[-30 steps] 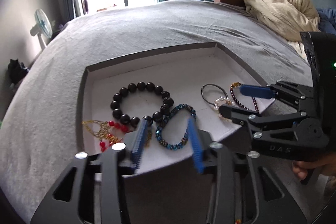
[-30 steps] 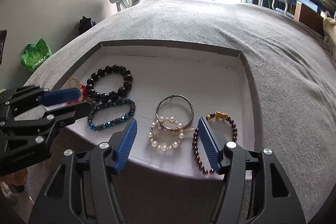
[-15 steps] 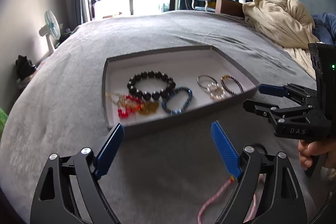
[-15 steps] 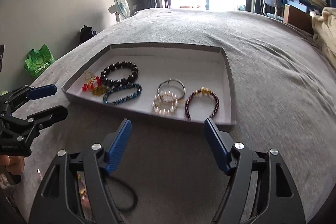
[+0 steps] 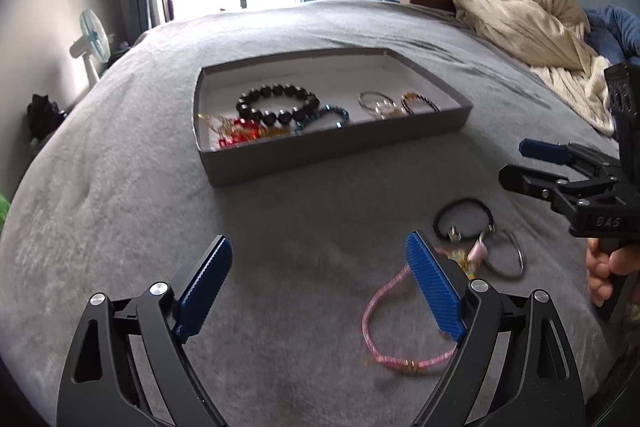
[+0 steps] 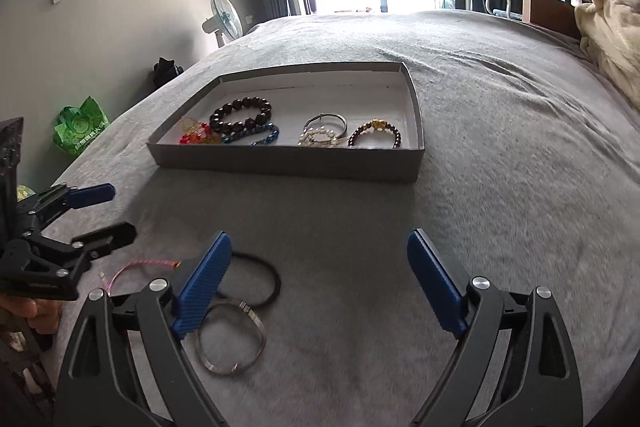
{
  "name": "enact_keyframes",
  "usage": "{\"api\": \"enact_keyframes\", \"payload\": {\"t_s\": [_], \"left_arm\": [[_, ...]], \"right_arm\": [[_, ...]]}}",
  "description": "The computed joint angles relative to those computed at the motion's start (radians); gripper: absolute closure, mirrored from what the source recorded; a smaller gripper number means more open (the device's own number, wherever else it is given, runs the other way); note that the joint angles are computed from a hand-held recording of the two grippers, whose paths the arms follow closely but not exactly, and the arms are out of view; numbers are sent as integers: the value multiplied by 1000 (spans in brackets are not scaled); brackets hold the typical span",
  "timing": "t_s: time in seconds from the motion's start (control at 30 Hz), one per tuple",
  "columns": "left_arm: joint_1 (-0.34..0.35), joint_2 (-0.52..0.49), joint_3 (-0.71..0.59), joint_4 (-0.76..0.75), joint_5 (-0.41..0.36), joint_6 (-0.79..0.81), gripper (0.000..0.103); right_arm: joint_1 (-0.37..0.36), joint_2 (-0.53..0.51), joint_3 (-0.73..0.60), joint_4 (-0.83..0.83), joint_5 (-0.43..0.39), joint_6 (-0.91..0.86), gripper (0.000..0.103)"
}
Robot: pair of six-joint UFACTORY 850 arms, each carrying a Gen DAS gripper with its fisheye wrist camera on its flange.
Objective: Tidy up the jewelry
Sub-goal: 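Move both open tools back over the remaining jewelry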
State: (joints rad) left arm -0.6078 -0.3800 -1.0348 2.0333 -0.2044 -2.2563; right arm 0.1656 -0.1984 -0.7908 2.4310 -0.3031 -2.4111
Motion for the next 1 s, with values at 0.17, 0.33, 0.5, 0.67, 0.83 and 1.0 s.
{"api": "enact_keyframes", "payload": {"t_s": [0.17, 0.33, 0.5, 0.67, 0.83, 1.0], "left_arm": [[-7, 4, 15, 17, 14, -1, 15], [-17, 2, 23, -1, 18, 29, 16], [-16, -4, 21, -27, 35, 60, 22], [-12, -4, 25, -11, 42, 30, 26], [-10, -3, 30, 25, 44, -14, 26], [-9, -8, 24, 3, 51, 12, 29]], "right_arm": [[2, 42, 63, 3, -26, -6, 15], [16, 68, 103, -14, -41, -6, 15], [43, 77, 115, -54, -33, -10, 15], [67, 59, 96, -128, 14, 28, 25], [87, 21, 59, -262, 70, 146, 35], [82, 12, 53, -281, 64, 167, 51]]}}
